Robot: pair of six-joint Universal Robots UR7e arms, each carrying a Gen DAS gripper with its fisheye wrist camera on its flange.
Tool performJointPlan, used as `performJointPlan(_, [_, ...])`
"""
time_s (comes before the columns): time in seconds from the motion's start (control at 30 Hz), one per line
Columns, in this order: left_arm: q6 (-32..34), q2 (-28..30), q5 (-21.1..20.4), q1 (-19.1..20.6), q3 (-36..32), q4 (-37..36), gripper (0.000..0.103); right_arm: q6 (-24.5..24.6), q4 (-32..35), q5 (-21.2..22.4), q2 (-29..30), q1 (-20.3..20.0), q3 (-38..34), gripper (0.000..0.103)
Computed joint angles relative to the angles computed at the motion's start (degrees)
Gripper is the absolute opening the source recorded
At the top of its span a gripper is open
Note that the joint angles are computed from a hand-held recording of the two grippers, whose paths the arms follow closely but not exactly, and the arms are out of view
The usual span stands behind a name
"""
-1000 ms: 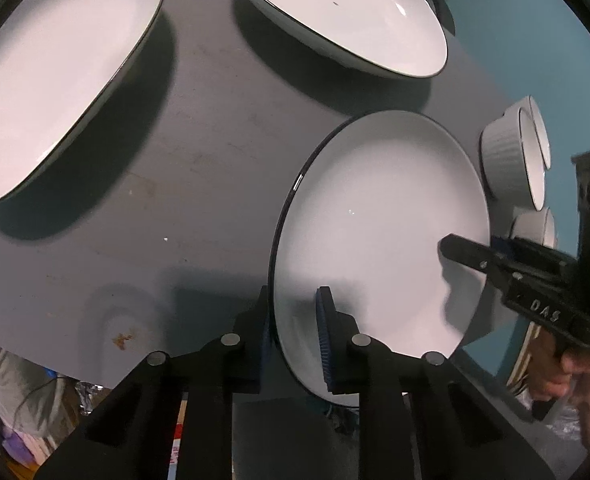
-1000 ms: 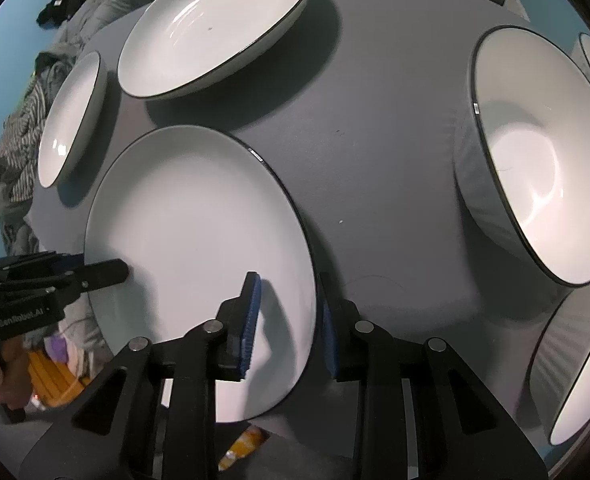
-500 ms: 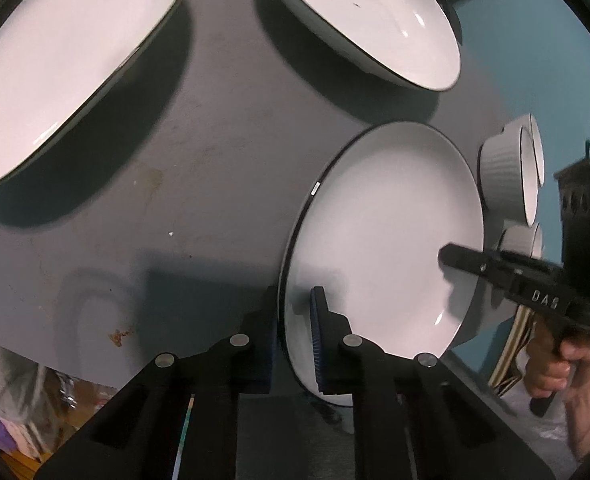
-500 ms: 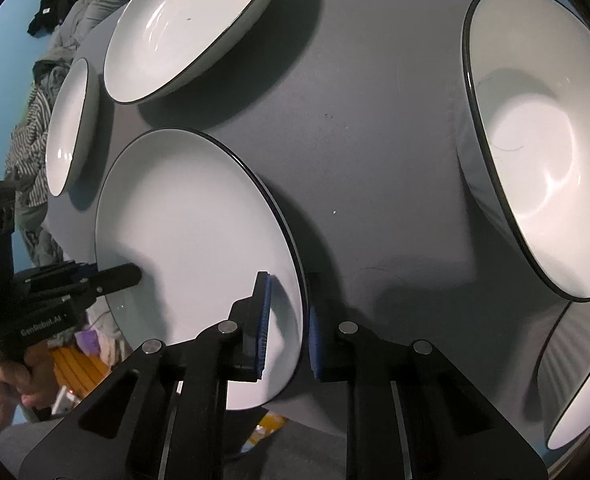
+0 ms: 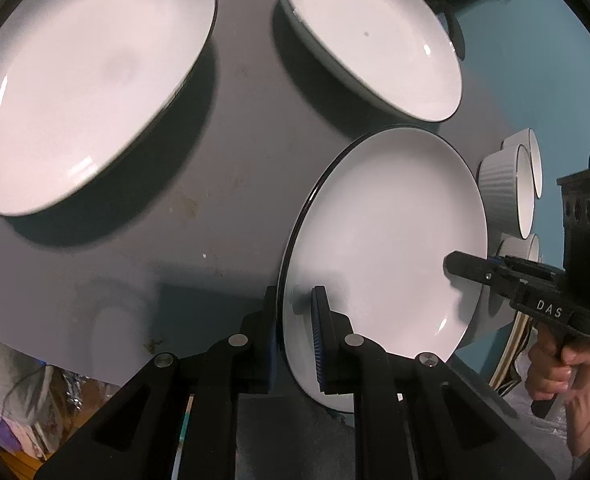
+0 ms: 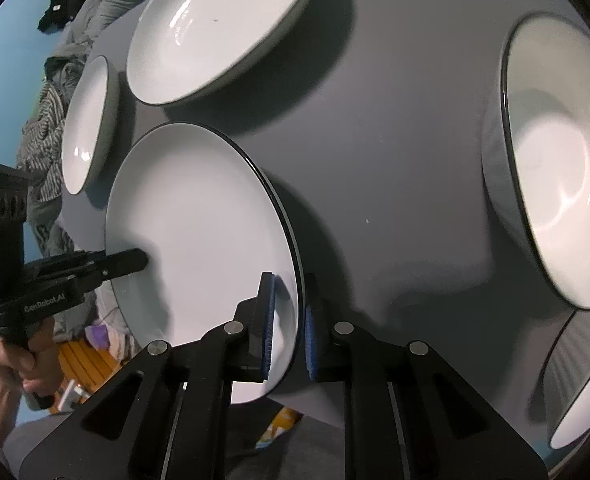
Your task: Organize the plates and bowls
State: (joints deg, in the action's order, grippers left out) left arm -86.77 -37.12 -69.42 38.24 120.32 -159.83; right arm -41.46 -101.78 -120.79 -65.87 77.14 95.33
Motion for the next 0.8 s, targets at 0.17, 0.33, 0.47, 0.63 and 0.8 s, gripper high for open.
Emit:
performJointPlan(0.17, [0.79, -1.71, 0.71, 0.47, -1.01, 2.58, 0.014, -1.07, 1.65, 0.51, 0.41, 0.26, -2.76, 0.013])
performJointPlan(0.33, [2.56, -3.77, 1.95, 1.01, -1.6, 4.91, 0.014, -1.15, 2.41, 1.26, 1.04, 0.92, -4.8, 0.013])
performJointPlan(0.47, [4.24, -5.54, 2.53, 2.24, -2.07, 6.44, 0.014, -0.72, 2.71, 1.68, 1.83, 1.87, -5.96, 0.013])
performJointPlan(0.63, [6.89, -6.99, 4.42, 4.34, -3.78, 8.83, 0.014, -0.21, 2.89, 2.39, 3.77, 3.12, -8.24, 0.013])
performJointPlan(0.8, [8.87, -7.9, 6.07, 6.41, -5.54, 11.11, 0.015, 0.04, 3.09, 3.15, 6.28, 4.33, -11.31, 0.013])
